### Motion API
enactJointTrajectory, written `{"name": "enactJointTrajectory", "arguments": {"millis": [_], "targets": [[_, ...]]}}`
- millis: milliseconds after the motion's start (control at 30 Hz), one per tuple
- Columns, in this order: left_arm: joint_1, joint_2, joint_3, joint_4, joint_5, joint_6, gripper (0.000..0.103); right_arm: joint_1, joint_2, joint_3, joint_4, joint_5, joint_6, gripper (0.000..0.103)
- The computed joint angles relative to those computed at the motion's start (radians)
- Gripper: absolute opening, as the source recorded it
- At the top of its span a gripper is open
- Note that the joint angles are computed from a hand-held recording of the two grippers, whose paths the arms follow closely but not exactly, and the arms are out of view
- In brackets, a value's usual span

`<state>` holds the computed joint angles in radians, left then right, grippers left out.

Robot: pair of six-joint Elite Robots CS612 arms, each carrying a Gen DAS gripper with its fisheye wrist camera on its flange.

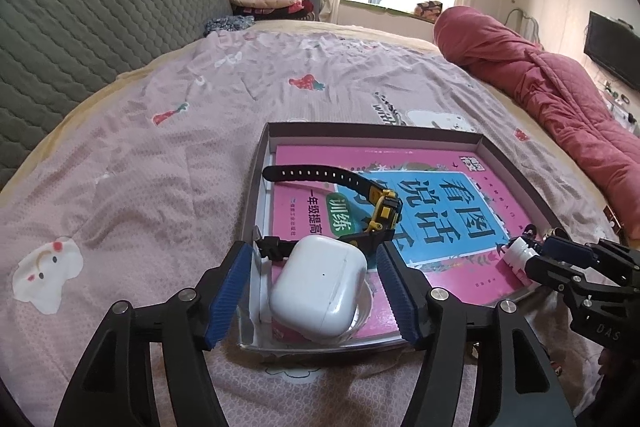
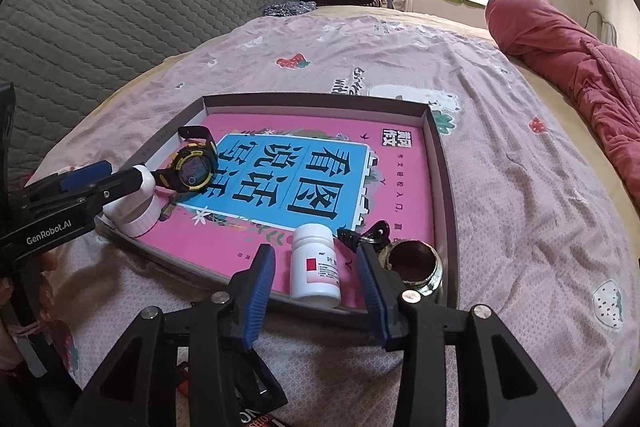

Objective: Organize rigid objects
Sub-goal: 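Open the right tool to release the pill bottle while the left tool releases the earbuds case, then withdraw both tools from the tray toward the items beside it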

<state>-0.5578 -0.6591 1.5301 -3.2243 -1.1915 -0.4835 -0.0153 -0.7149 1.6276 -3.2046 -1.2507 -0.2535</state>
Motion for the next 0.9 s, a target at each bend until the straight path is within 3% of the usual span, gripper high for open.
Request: {"name": "enactJointTrajectory", "arguments": {"millis": [533,900], "targets": [[-0.021,-0.023,0.037,-0.049,0.034,0.052,0.072,0.0,-0.021,0.034,-0.063,0.013,-0.013,0.043],[-0.019,-0.028,0.044,-0.064,0.039,0.045,0.073,-0.003,-0.029,0.046,-0.077,0.006,0.0,0.043]]}}
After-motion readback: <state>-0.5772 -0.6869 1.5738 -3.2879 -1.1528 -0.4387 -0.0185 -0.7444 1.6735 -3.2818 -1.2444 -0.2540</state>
